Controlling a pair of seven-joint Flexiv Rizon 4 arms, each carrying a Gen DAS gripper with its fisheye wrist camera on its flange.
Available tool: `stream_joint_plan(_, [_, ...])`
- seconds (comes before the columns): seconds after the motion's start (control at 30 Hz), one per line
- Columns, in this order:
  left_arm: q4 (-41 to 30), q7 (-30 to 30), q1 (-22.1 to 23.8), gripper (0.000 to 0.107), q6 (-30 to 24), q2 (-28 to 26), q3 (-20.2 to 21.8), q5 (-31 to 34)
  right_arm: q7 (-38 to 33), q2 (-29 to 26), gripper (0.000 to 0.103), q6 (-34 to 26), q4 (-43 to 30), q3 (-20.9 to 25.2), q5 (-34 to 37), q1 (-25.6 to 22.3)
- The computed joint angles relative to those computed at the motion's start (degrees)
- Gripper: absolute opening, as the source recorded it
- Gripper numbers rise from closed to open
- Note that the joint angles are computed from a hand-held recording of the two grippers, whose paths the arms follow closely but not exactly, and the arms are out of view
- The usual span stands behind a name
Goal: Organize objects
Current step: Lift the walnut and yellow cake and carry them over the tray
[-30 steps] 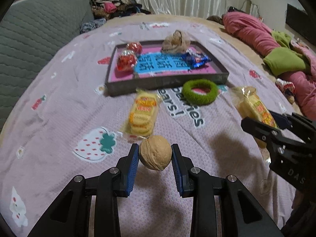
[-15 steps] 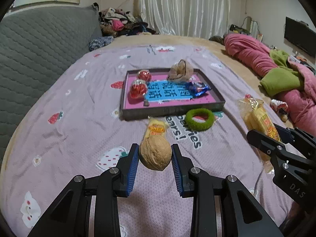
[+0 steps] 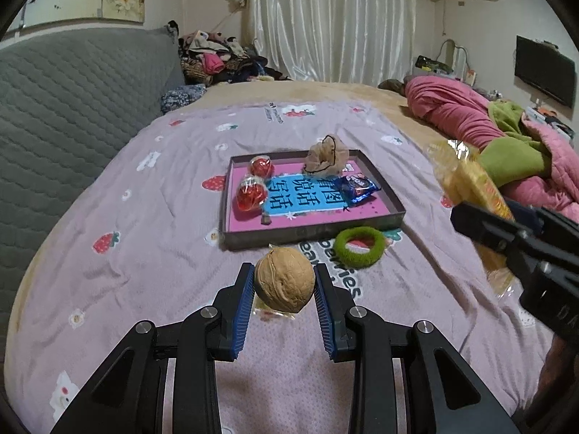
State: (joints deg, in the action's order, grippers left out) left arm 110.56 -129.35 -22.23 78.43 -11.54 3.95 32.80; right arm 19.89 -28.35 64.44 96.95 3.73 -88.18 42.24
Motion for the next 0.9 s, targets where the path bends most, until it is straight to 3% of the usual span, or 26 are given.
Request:
stream_joint_plan(0.23, [-4.5, 1.3, 0.4, 0.034, -2.6, -0.6, -0.3, 0.3, -1.5, -0.4, 0.039, 1.5, -3.1, -0.9, -1.4, -0.9])
stream_joint_plan(0.43, [-7.8, 3.8, 1.2, 0.034, -3.1, -2.3, -0.6, -2.2, 0.4, -1.1, 0.039, 4.0, -6.5, -2.1, -5.1, -2.3])
stream_joint_plan(0.63, [-12.0, 6.5, 1.2, 0.034, -3.0, -5.1, -0.3, -5.4, -1.6, -2.5, 0.039, 5.1, -9.0, -2.9, -4.2, -2.9])
stream_joint_plan(0.9, [-18.3, 7.4, -0.2, 0.034, -2.8, -9.1, 1.8, -7.5, 2.7, -1.6, 0.039, 6.5, -8.9, -3.3, -7.6, -5.2])
